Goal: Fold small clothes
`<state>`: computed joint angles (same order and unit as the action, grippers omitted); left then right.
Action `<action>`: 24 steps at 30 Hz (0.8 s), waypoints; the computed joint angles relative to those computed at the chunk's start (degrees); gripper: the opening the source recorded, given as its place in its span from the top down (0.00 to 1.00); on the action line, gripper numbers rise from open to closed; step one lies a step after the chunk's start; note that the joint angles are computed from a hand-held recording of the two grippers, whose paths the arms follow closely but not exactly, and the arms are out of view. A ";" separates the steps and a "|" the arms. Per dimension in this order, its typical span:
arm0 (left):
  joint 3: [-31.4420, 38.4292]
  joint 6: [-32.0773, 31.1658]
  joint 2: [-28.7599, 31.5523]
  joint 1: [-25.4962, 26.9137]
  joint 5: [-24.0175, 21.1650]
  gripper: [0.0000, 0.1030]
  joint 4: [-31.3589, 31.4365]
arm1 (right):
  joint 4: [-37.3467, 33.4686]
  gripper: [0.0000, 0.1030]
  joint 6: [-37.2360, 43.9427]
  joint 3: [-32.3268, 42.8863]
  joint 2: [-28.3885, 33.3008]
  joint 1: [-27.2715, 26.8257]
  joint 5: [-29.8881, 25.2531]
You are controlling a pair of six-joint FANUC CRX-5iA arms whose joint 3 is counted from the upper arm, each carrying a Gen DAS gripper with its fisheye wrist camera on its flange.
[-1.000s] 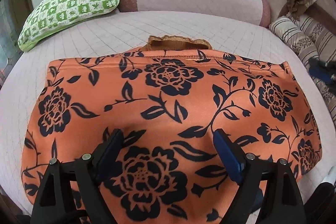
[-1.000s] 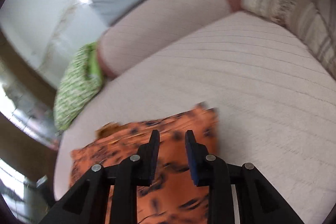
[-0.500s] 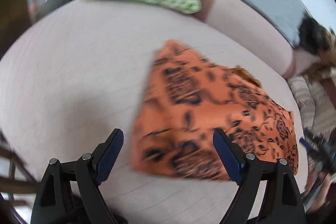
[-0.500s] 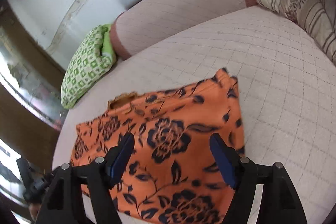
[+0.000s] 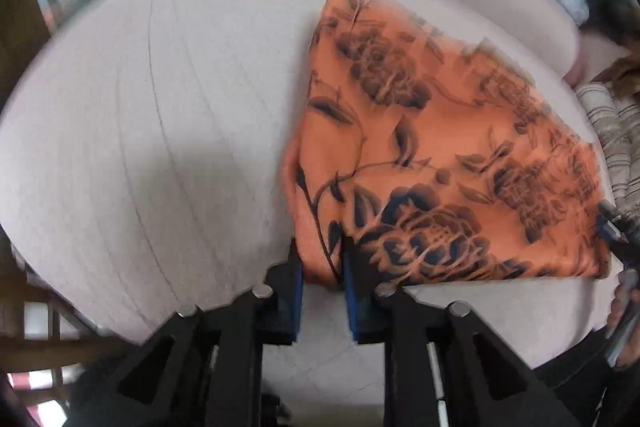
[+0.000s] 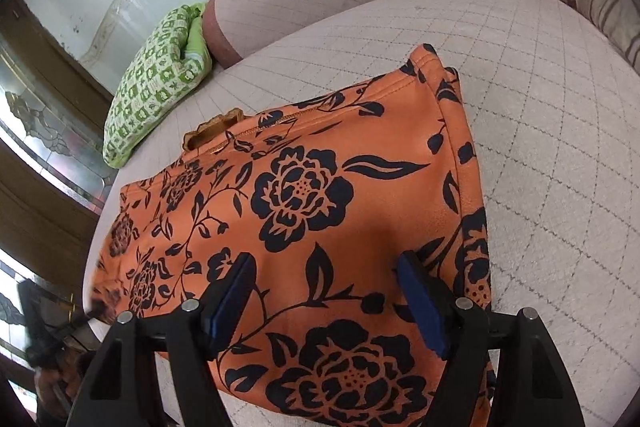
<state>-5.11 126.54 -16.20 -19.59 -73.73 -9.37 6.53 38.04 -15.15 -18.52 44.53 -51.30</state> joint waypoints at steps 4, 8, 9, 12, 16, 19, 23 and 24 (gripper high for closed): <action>2.25 -1.28 -1.87 0.38 2.67 0.37 0.22 | -1.33 0.26 1.33 0.88 0.43 -0.51 -0.46; 4.22 -6.30 -0.77 6.47 8.88 0.24 3.44 | -4.03 0.26 4.03 1.51 0.39 -1.70 -0.47; 5.35 -8.32 1.68 8.86 8.94 0.24 5.23 | -4.82 0.26 4.72 1.72 0.41 -2.04 -0.55; 7.58 -14.82 9.21 14.14 10.20 0.27 11.44 | -6.17 0.26 5.54 1.68 0.15 -2.76 -0.08; 10.95 -16.92 17.08 17.74 8.62 0.50 17.49 | -6.90 0.26 6.29 1.31 -0.24 -3.01 0.50; 14.53 -18.13 18.34 15.33 10.18 0.89 12.67 | -7.51 0.26 6.97 1.52 -0.06 -3.25 0.49; 16.26 -14.69 19.97 13.40 7.99 0.82 6.86 | -6.98 0.26 6.62 1.88 0.51 -2.83 0.05; 17.50 -13.70 20.14 12.26 7.07 0.79 4.67 | -6.55 0.26 6.32 1.92 0.62 -2.61 -0.10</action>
